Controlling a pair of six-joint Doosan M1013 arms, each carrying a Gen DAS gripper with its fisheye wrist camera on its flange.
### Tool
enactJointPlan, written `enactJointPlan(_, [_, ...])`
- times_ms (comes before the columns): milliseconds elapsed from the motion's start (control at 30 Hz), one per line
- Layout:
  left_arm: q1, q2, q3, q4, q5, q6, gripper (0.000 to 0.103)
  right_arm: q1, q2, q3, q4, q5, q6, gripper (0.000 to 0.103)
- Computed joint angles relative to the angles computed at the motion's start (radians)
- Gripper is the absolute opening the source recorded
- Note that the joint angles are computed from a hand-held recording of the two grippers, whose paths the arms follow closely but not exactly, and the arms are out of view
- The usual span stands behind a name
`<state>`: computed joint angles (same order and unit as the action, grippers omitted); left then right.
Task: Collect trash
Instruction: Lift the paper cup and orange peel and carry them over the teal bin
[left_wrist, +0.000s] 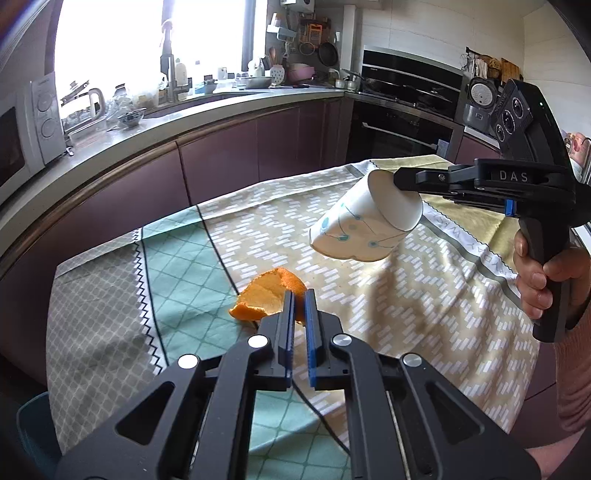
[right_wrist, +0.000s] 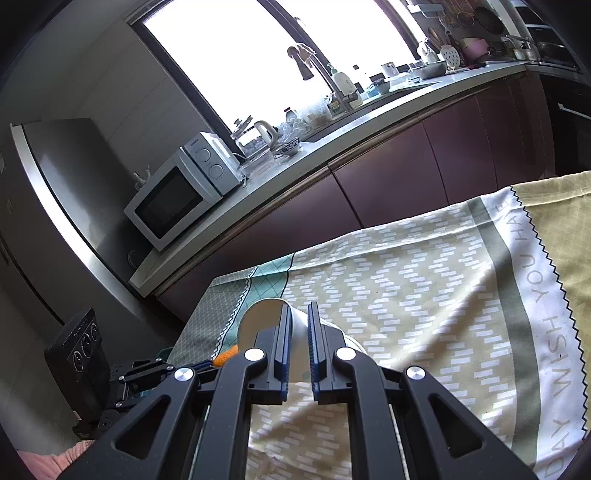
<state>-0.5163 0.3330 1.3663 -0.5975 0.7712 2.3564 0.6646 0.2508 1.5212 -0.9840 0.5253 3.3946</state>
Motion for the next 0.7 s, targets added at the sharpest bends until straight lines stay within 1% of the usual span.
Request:
enactJointPlan(200, [0.033,-0.052,0.049,0.006,-0.034,0.000,0.006,0.011,0.018,-0.030,0.006,-0.032,-0.026,0.008])
enactJointPlan(267, [0.051,-0.064,0.058,-0.003,-0.030,0.002,0.006,0.015,0.026,-0.044,0.017,-0.042,-0.047,0.008])
enactJointPlan(433, [0.087,-0.092,0.086,-0.006,-0.052,-0.007,0.006,0.023,0.056,-0.089,0.057,-0.081,-0.107,0.008])
enactJointPlan(567, [0.119,-0.109,0.103,0.001,-0.068,-0.030,0.006,0.028,0.089,-0.137,0.131,-0.115,-0.202,0.008])
enactJointPlan(700, [0.151,-0.124,0.115,0.012,-0.081,-0.057,0.006,0.031,0.130,-0.198,0.253,-0.148,-0.342,0.008])
